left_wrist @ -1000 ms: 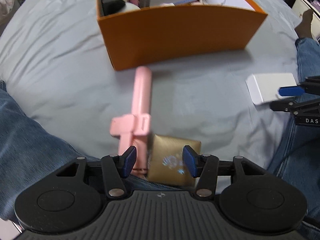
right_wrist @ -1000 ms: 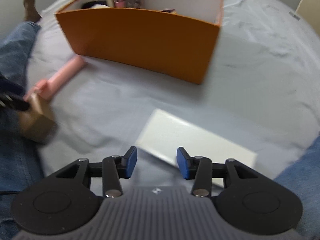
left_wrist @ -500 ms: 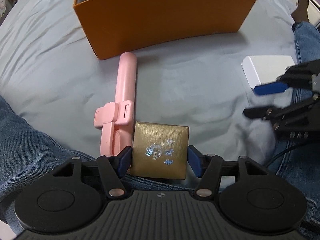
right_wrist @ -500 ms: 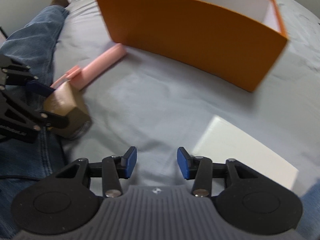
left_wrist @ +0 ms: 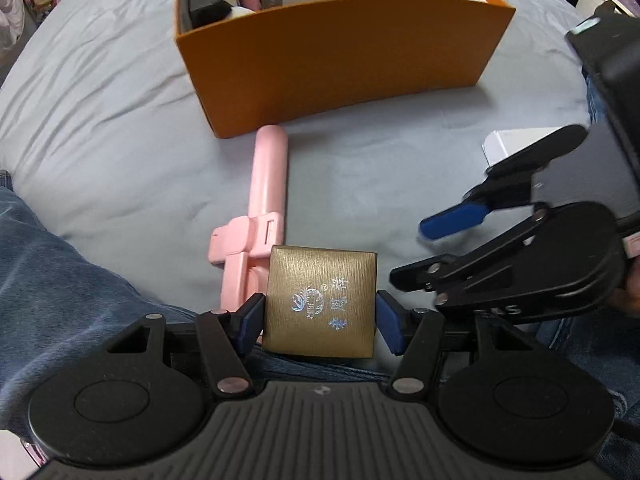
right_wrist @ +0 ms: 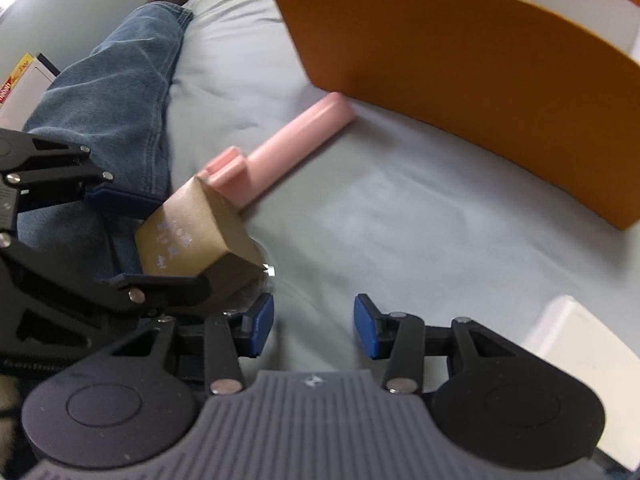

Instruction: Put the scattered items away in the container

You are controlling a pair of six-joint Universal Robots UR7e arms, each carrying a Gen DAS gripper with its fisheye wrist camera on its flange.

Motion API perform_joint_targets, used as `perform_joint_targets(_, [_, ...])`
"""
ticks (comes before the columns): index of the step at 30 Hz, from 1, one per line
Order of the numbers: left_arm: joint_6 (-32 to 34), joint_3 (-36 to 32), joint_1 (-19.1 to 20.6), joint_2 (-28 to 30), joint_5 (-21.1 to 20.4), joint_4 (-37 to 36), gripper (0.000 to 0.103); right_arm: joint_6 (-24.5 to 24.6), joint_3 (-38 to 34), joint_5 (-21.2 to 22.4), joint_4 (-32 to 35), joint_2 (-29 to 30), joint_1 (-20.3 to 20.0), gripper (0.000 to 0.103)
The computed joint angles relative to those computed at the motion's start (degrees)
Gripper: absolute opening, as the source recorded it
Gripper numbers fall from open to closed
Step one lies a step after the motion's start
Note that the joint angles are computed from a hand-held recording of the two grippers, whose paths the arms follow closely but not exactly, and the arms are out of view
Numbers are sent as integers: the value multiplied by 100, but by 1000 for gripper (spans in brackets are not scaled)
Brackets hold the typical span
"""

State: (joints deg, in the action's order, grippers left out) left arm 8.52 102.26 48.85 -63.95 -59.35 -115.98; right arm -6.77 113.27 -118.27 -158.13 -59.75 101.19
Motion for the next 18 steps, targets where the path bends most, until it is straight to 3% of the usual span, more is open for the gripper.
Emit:
perform_joint_targets(10, [220, -22, 27, -133, -35, 111, 68, 464, -154, 702, 335, 202, -163, 46])
perform_joint_targets(18, [197, -4, 55, -160, -1, 53, 68, 443, -293, 786, 347, 410, -186, 46])
